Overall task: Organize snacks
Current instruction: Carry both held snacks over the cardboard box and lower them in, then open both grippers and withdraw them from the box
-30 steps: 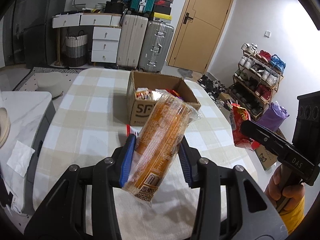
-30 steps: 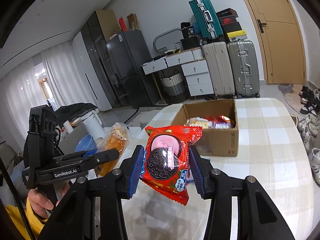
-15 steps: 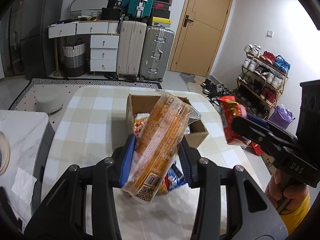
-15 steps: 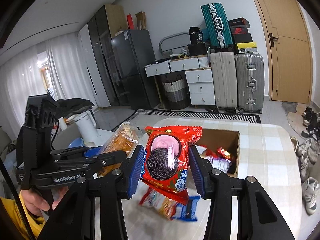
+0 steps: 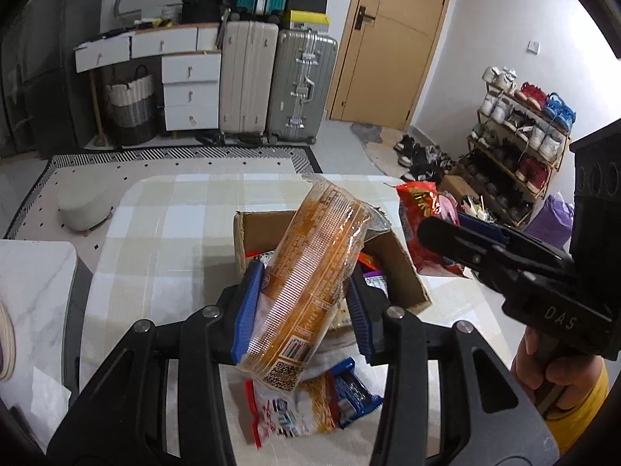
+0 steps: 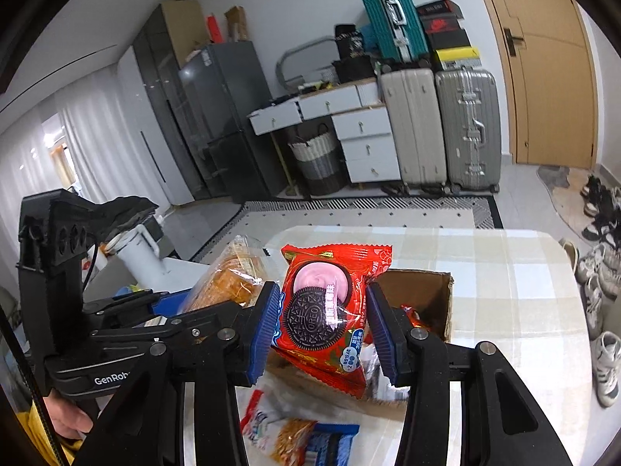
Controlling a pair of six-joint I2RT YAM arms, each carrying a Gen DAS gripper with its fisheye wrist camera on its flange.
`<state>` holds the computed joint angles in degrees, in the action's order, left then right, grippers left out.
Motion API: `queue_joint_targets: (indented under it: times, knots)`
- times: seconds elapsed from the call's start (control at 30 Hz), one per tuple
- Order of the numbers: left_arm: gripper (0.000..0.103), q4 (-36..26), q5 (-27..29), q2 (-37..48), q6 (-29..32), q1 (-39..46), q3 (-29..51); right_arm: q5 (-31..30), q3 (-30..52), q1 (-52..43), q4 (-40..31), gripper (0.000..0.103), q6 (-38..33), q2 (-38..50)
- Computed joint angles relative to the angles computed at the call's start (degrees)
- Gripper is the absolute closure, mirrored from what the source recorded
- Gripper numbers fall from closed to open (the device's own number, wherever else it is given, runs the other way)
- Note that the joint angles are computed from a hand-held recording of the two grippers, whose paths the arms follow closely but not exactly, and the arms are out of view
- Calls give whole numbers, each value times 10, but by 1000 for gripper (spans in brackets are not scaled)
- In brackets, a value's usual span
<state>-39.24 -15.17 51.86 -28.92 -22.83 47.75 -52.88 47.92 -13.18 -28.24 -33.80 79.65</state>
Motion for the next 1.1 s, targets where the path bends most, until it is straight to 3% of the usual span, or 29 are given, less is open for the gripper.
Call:
queue_joint_targets:
  times: [0.1,0.3,0.7,1.1]
  knots:
    - [64,39,63,62,29,61,10,34,17,29,43,57,34,46]
    - [64,103,134,186,59,129,38,71,41,60,89,57,61,126]
    - [64,186,190,373,68,181,94,89,89,71,116,57,72,229]
    - [64,229,212,425,68,200,98,71,74,50,110,57,54,231]
